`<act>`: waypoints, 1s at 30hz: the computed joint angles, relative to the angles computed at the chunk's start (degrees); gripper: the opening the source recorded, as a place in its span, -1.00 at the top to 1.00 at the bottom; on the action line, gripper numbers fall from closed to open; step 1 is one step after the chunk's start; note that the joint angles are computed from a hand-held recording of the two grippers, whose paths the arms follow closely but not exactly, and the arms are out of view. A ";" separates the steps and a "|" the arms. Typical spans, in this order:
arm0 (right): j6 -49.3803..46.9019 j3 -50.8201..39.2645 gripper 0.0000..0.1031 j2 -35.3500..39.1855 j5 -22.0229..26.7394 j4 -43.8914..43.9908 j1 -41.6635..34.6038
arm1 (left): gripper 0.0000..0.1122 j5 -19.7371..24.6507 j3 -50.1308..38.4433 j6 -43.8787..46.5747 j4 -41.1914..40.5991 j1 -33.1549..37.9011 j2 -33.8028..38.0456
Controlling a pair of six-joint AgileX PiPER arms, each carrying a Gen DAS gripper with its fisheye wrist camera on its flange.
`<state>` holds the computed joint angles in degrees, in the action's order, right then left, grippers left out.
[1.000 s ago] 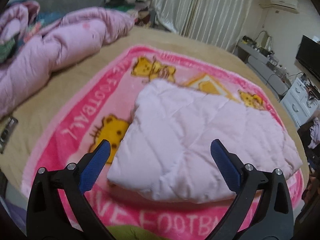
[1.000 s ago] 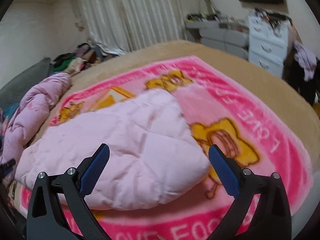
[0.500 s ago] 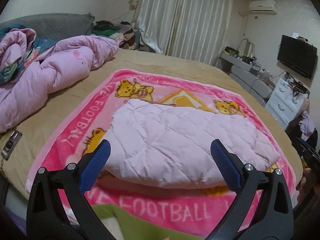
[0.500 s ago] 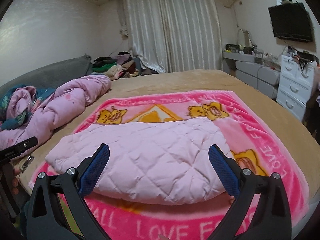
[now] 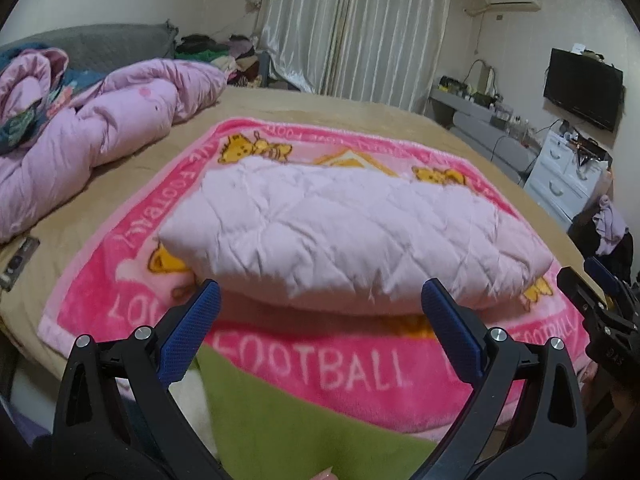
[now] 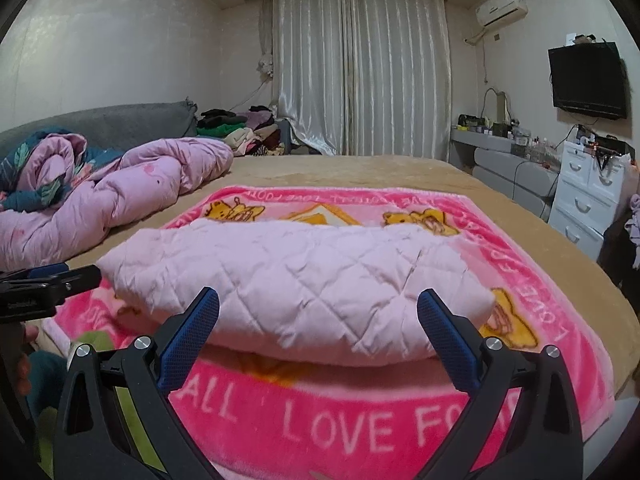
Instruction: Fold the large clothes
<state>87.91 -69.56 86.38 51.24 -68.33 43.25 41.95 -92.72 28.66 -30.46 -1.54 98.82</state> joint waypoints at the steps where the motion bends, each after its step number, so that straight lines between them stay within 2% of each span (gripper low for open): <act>1: -0.31 0.04 -0.92 0.37 -0.04 0.82 -0.23 | -0.67 0.04 0.61 0.07 -0.17 -0.01 -0.19; 6: -0.34 0.71 -0.92 0.76 -1.64 4.00 -1.55 | -0.67 -0.97 2.03 -2.56 3.46 -1.08 -0.88; 30: 0.28 0.90 -0.92 -0.22 -1.54 2.63 -1.25 | -0.67 -0.90 1.67 -5.77 6.51 -1.58 -1.33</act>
